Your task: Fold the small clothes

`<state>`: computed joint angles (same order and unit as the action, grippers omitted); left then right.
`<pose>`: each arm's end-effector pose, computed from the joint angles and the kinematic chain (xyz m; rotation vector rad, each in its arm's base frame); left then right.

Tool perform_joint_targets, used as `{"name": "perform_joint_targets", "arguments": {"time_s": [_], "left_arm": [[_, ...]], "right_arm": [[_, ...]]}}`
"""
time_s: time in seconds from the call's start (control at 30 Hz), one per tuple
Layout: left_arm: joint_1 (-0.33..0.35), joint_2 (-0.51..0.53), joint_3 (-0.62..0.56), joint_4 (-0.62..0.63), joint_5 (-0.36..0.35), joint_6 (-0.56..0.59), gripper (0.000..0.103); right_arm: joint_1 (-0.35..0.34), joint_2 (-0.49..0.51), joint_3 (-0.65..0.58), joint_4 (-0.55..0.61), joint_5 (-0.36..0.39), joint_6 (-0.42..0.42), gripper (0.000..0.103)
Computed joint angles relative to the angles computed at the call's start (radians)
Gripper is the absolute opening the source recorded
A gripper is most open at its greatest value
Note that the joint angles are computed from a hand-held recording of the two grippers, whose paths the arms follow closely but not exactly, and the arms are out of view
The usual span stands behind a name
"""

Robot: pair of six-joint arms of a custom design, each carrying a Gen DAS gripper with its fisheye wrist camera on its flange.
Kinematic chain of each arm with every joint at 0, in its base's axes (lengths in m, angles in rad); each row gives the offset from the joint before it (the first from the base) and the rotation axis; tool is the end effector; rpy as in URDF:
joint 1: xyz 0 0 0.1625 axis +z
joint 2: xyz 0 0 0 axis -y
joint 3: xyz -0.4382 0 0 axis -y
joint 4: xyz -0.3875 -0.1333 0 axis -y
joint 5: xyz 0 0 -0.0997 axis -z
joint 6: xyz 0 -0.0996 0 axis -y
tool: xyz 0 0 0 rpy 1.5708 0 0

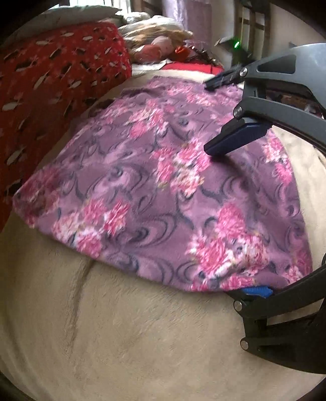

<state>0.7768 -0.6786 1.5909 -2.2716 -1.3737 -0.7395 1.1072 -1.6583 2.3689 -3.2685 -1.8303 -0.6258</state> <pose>-0.3602 -0.5683 0.0147 0.1077 2.8518 0.0224 -0.0783 -0.3976 0.3764 0.0251 -2.2774 0.8917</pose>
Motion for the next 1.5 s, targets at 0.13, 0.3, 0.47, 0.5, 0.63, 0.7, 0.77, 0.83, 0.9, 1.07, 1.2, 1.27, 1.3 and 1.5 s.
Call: {"name": "perform_joint_targets", "arguments": {"time_s": [0.13, 0.3, 0.47, 0.5, 0.63, 0.7, 0.77, 0.83, 0.9, 1.07, 1.2, 1.27, 1.3, 1.5], "left_arm": [[-0.027, 0.009, -0.034, 0.093, 0.01, 0.009, 0.032], [-0.082, 0.015, -0.071, 0.134, 0.043, -0.005, 0.016], [-0.146, 0.029, -0.103, 0.115, 0.046, -0.008, 0.014], [-0.158, 0.037, -0.114, 0.118, 0.046, -0.008, 0.014], [-0.195, 0.081, -0.177, 0.135, 0.045, -0.003, 0.013], [-0.207, 0.098, -0.199, 0.136, 0.046, -0.002, 0.013], [-0.214, 0.116, -0.22, 0.136, 0.038, -0.006, 0.013], [-0.218, 0.136, -0.242, 0.139, 0.028, -0.014, 0.013], [-0.225, 0.16, -0.264, 0.142, 0.017, -0.016, 0.013], [-0.241, 0.237, -0.34, 0.178, -0.009, 0.001, 0.013], [-0.253, 0.301, -0.407, 0.225, -0.016, 0.034, 0.013], [-0.256, 0.334, -0.439, 0.253, -0.017, 0.049, 0.015], [-0.256, 0.351, -0.455, 0.269, -0.016, 0.057, 0.016], [-0.251, 0.397, -0.475, 0.268, -0.065, 0.081, 0.031]], "right_arm": [[-0.097, -0.004, 0.067, -0.124, 0.163, -0.039, 0.095], [-0.093, 0.008, 0.07, -0.145, 0.152, -0.059, 0.099], [-0.105, 0.013, 0.063, -0.145, 0.176, -0.063, 0.099], [-0.106, 0.011, 0.064, -0.143, 0.178, -0.062, 0.099], [-0.106, 0.01, 0.066, -0.144, 0.181, -0.062, 0.099], [-0.11, 0.007, 0.066, -0.14, 0.188, -0.064, 0.099], [-0.114, 0.003, 0.067, -0.137, 0.195, -0.064, 0.099], [-0.117, -0.002, 0.068, -0.132, 0.202, -0.063, 0.099], [-0.125, -0.007, 0.071, -0.128, 0.215, -0.061, 0.099], [-0.139, -0.016, 0.071, -0.113, 0.242, -0.06, 0.099], [-0.148, -0.022, 0.068, -0.099, 0.258, -0.061, 0.1], [-0.153, -0.027, 0.068, -0.091, 0.269, -0.06, 0.1], [-0.156, -0.029, 0.069, -0.09, 0.274, -0.06, 0.1], [-0.163, -0.033, 0.069, -0.081, 0.29, -0.061, 0.1]]}}
